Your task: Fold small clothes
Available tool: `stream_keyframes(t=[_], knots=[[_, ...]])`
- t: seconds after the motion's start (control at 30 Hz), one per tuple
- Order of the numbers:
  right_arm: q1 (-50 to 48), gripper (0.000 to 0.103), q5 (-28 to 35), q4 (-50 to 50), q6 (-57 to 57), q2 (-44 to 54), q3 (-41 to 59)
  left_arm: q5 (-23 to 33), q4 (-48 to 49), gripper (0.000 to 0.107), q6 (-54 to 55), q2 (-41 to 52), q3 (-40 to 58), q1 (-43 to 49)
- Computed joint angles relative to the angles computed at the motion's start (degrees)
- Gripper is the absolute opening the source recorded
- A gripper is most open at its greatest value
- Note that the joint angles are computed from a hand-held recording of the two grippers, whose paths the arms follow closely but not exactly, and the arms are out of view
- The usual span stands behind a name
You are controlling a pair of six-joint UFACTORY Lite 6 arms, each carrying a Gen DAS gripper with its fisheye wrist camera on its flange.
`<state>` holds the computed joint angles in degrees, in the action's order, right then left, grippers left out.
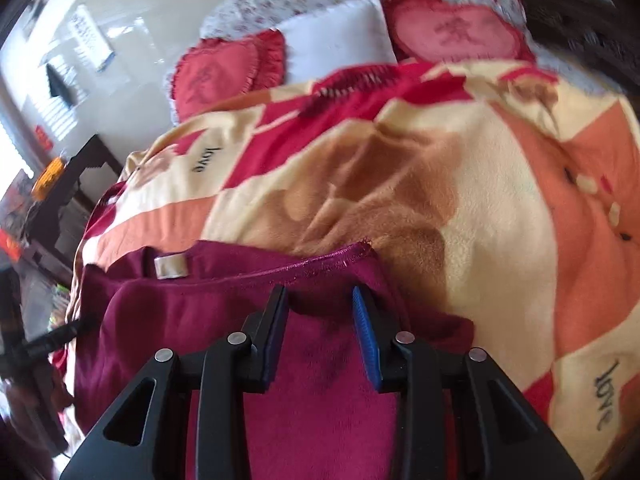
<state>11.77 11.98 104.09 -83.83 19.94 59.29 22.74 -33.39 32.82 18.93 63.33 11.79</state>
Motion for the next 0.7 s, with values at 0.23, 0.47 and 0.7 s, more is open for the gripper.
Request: stream_keyframes(t=[0.23, 0.47, 0.7], knots=[[-3.78, 0.029, 7.73, -8.70, 5.48, -22.10, -19.36, 12.71, -16.42, 0.084, 25.57, -10.96, -8.15, 14.23], [-8.90, 0.031, 13.34, -30.80, 22.92, -49.28, -43.95, 31.13, -14.86, 0.084, 43.31, -24.96, -20.50, 31.38], [-8.24, 0.031, 15.08, -27.74, 21.61, -56.96, -53.94, 31.47, -10.30, 0.084, 54.42, -31.47, -32.01, 36.83]])
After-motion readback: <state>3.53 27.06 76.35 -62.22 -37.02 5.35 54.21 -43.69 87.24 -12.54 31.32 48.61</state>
